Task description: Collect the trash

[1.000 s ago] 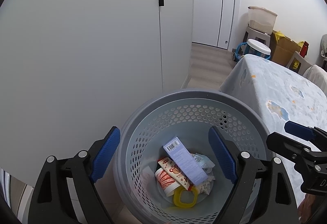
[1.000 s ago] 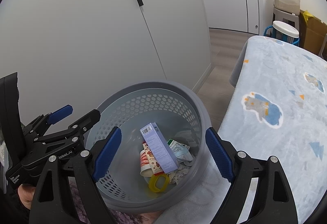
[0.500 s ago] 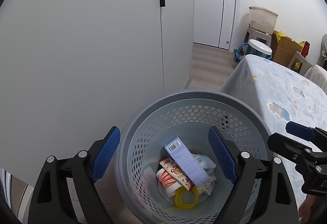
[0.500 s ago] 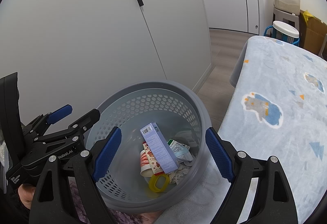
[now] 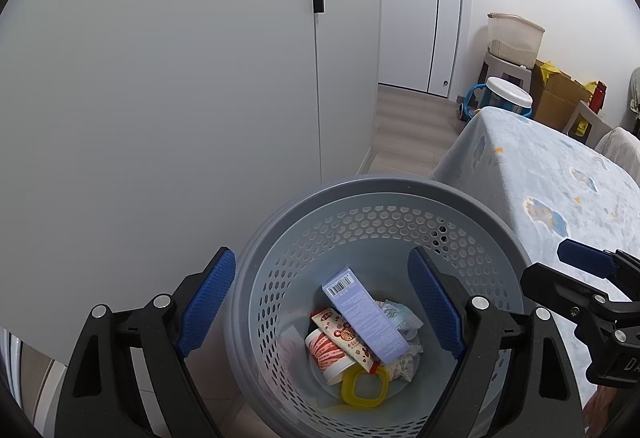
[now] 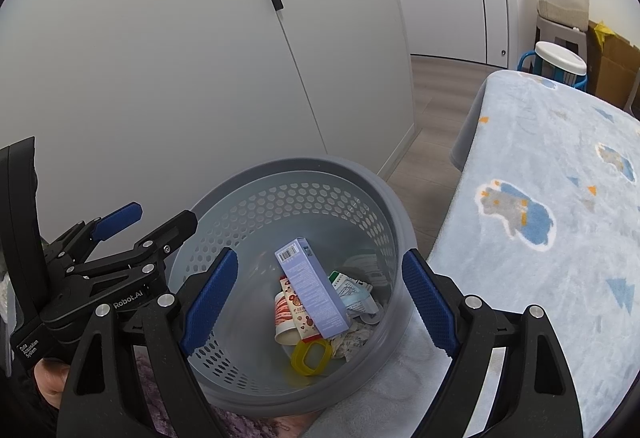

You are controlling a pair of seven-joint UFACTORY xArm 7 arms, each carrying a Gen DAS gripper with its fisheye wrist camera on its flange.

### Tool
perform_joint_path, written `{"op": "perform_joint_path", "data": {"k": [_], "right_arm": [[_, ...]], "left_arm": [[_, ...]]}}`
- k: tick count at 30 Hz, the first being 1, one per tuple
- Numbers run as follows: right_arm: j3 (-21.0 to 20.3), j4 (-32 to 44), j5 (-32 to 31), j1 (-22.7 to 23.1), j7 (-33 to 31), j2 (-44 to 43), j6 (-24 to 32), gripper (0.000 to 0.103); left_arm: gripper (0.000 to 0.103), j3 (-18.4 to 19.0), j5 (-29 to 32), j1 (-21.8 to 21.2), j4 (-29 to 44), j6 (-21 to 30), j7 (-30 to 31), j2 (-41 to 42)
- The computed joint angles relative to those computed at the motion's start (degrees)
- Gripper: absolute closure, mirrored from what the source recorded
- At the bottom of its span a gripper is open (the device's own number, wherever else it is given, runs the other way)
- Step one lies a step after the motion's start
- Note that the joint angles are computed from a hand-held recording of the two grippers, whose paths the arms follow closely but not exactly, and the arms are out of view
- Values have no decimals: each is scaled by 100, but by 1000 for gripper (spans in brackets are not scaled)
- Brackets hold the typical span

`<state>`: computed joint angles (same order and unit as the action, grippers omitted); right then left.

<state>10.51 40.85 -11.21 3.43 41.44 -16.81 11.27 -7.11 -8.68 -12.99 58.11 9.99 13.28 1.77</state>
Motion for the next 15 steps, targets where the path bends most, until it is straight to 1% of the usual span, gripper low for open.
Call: {"op": "perform_joint_path", "data": {"k": [15], "right_arm": [[-7, 2, 1, 13, 3, 0, 6, 20]], "left_arm": [[19, 8, 37, 0, 8, 19, -36, 7]]}}
